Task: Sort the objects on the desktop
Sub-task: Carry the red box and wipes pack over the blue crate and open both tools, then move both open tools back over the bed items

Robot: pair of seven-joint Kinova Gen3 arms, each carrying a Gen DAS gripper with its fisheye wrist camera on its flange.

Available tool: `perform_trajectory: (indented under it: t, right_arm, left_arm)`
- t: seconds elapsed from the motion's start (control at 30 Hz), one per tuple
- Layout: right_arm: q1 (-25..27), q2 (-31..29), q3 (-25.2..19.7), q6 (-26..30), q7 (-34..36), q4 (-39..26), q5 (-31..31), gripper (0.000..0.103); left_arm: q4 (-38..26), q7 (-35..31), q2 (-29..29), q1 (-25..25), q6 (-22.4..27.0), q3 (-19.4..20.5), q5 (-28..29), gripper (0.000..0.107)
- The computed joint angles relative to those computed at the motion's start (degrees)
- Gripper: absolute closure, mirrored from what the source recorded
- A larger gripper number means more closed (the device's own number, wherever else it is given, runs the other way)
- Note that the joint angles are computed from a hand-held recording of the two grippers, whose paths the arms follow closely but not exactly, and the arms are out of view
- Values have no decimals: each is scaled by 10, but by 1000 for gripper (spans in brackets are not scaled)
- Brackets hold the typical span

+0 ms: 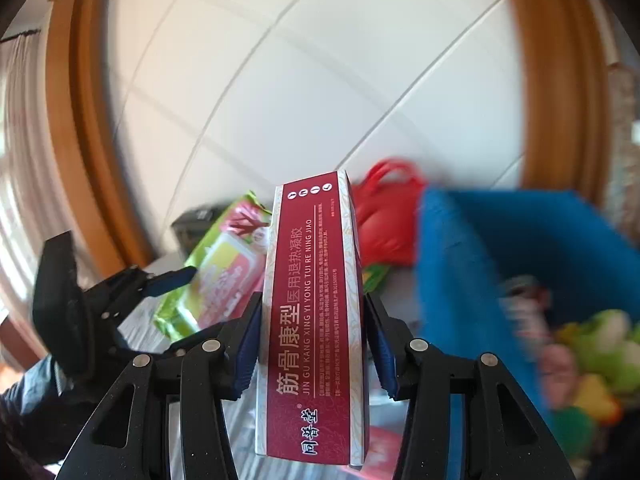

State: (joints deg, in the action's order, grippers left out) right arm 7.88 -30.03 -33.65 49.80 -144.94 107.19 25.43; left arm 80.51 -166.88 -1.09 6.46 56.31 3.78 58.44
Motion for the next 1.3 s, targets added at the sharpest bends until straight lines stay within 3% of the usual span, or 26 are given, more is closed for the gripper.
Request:
perform_trajectory:
  t: [0.17,0.33,0.4,0.53,0.6,0.73,0.77,0.83,0.9,1.1,1.2,1.3]
  right_arm:
    - [57,-118,23,115,74,-44,-27,55]
    - [72,-173,129,179,162,-64,-38,55]
    - [46,-176,182,198,181,-68,-33,55]
    - [-5,-186,288,202,225,-68,-32,55]
    - [-5,-187,338,189,262,-70,-46,55]
    - [-21,-187,426,179,310,-83,-86,53]
    - [-26,-181,452,175,319,-88,-95,50]
    - [-14,-182,475,162,336,-86,-118,28]
    - [-7,-190,482,148,350,-82,-127,28]
    - [-2,-206,484,136,385,-78,-154,18]
    - [-4,-217,484,129,398,-70,-166,12]
    - [7,-224,473,120,411,-56,-163,7]
  left_arm:
    - [-86,78,12,121,-9,-12,-32,42]
    - [-161,195,38,254,-44,-16,-113,42]
    - [-189,241,55,307,-62,-17,-150,42]
    - [-249,335,95,413,-76,-50,-220,42]
    - [-284,381,114,466,-72,-80,-261,42]
    - [-373,474,166,572,-48,-166,-336,40]
    - [-389,498,173,594,-40,-193,-344,37]
    - [-411,544,185,623,-43,-225,-363,24]
    - [-409,587,183,645,-64,-230,-409,14]
    - [-417,683,181,629,-77,-144,-549,12]
    - [-373,729,156,620,-101,-102,-619,12]
    - [-341,778,138,578,-111,-29,-689,12]
